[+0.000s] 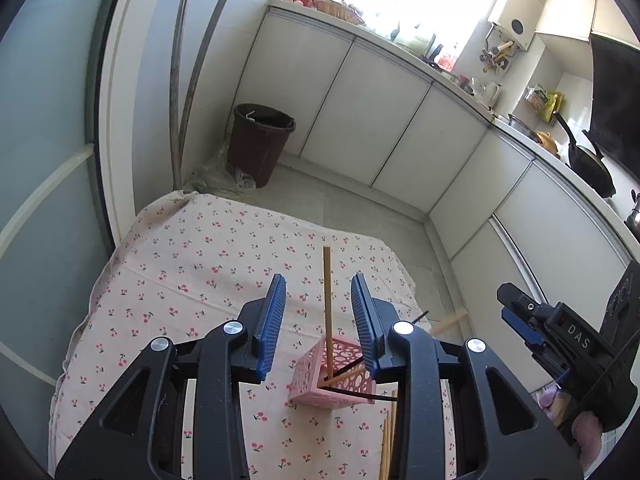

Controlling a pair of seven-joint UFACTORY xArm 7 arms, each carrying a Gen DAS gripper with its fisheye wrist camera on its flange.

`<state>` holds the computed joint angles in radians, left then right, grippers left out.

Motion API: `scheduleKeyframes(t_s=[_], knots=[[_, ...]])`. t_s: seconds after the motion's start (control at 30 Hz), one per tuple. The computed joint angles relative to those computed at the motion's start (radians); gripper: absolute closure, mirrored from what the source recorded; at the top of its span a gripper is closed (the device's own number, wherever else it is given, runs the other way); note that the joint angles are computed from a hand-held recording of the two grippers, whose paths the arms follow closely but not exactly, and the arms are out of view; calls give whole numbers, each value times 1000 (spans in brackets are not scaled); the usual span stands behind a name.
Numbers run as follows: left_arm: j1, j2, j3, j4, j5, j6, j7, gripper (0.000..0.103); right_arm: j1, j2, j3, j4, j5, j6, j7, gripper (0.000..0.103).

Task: Organize utensils
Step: 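Lift both chopsticks over the pink basket and open both grippers to drop them in, then move the left gripper to the bundle and grasp a wooden chopstick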

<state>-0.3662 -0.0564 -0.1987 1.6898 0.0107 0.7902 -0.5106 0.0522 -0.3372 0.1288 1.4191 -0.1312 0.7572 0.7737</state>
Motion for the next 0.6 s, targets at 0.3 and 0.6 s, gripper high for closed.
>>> scheduleKeyframes(t_s=[0.3, 0.6], knots=[[-39, -29, -43, -45, 88, 14, 14, 51, -59, -122, 102, -43, -220, 163, -15, 37], [-78, -65, -86, -113, 180, 27, -24, 32, -70, -242, 123, -145, -270, 287, -66, 30]])
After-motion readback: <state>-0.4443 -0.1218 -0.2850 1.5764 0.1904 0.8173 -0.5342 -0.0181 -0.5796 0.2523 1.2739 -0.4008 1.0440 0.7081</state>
